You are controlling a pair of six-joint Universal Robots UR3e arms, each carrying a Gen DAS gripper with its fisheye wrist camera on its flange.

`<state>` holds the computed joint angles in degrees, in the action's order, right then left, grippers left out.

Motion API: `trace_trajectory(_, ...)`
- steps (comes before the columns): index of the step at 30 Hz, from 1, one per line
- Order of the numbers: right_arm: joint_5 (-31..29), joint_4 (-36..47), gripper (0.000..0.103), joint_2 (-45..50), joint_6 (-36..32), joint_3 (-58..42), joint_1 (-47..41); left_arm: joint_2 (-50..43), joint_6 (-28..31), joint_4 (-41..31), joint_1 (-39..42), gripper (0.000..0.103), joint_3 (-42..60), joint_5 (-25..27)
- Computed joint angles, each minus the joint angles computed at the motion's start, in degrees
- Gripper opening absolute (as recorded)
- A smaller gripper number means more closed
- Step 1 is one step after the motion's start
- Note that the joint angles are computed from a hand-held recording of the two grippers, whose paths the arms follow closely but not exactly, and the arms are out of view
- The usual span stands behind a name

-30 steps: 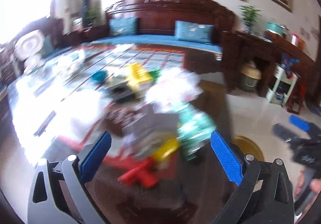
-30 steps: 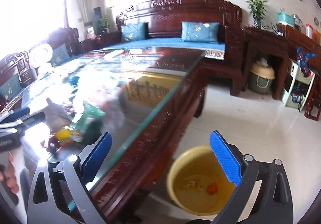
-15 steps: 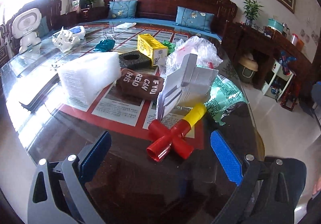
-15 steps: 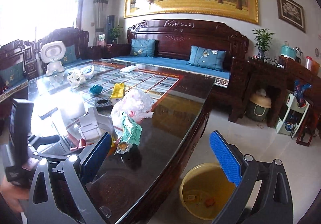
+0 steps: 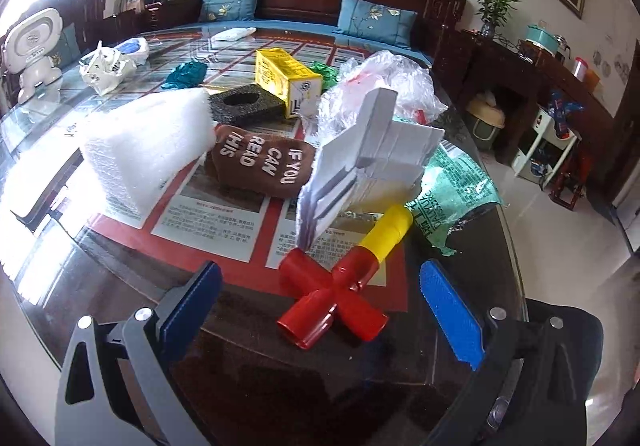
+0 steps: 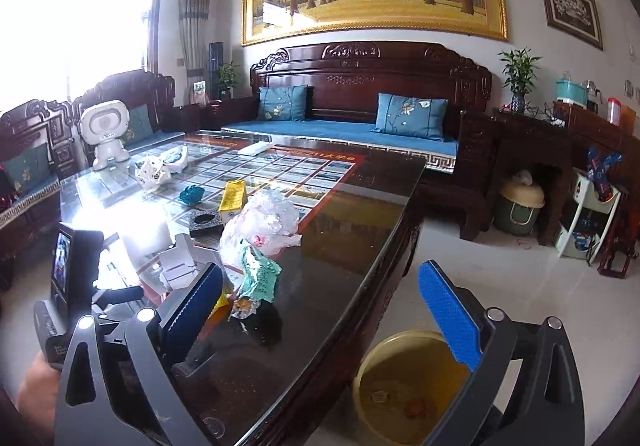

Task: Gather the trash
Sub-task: 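Grasp the red cross toy with the left tool while the right tool grasps the green wrapper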

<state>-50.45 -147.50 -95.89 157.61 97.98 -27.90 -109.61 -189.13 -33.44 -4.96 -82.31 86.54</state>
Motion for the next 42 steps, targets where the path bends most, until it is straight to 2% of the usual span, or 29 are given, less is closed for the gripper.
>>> trace_trajectory(3,-0.7,0.8,0.095,0.7,-0.7,-0.7,0.6,-0.7,-0.1,-1.0,0.1,0.099,1.2,-1.2)
trace_trajectory(7,-0.5,1.0,0.095,1.1,-1.7,-0.6,1.0,-3.0,-0.9,-4.0,-2.1,0.099,4.8,3.1)
trace_trajectory(13,-1.5,1.8,0.095,4.3,-2.1,-3.3,2.4,-3.9,-2.3,-5.3,-2.9,0.099,6.3,4.2)
trace_trajectory(15,-1.0,2.2,0.095,5.3,-2.0,-4.2,2.3,-3.8,-2.4,-5.0,-3.2,0.095,6.2,4.7)
trace_trajectory(18,-0.3,2.7,0.095,6.7,-1.6,-5.5,2.1,-4.4,-2.3,-5.1,-4.5,0.080,6.8,7.6)
trace_trajectory(20,0.2,2.8,0.095,7.8,-1.5,-6.2,2.0,-4.5,-2.1,-5.3,-5.0,0.060,7.3,8.7)
trace_trajectory(22,0.2,2.6,0.095,9.3,-1.2,-7.3,2.3,-4.5,-1.7,-5.2,-4.8,0.055,7.3,8.1)
trace_trajectory(26,-0.5,3.3,0.095,12.9,-0.3,-10.3,3.7,-5.0,-1.5,-4.8,-5.1,0.054,7.7,8.3)
trace_trajectory(31,-1.9,6.4,0.095,17.6,-3.3,-14.3,6.9,-4.4,-1.9,-3.6,-4.5,0.054,6.6,7.6)
trace_trajectory(38,-4.1,10.4,0.095,24.2,-3.9,-22.9,12.1,0.2,-3.0,-1.3,-1.9,0.054,0.2,4.5)
trace_trajectory(42,-9.3,13.8,0.094,30.8,-2.1,-31.1,15.8,3.1,-2.5,-0.3,-0.6,0.054,-3.4,3.0)
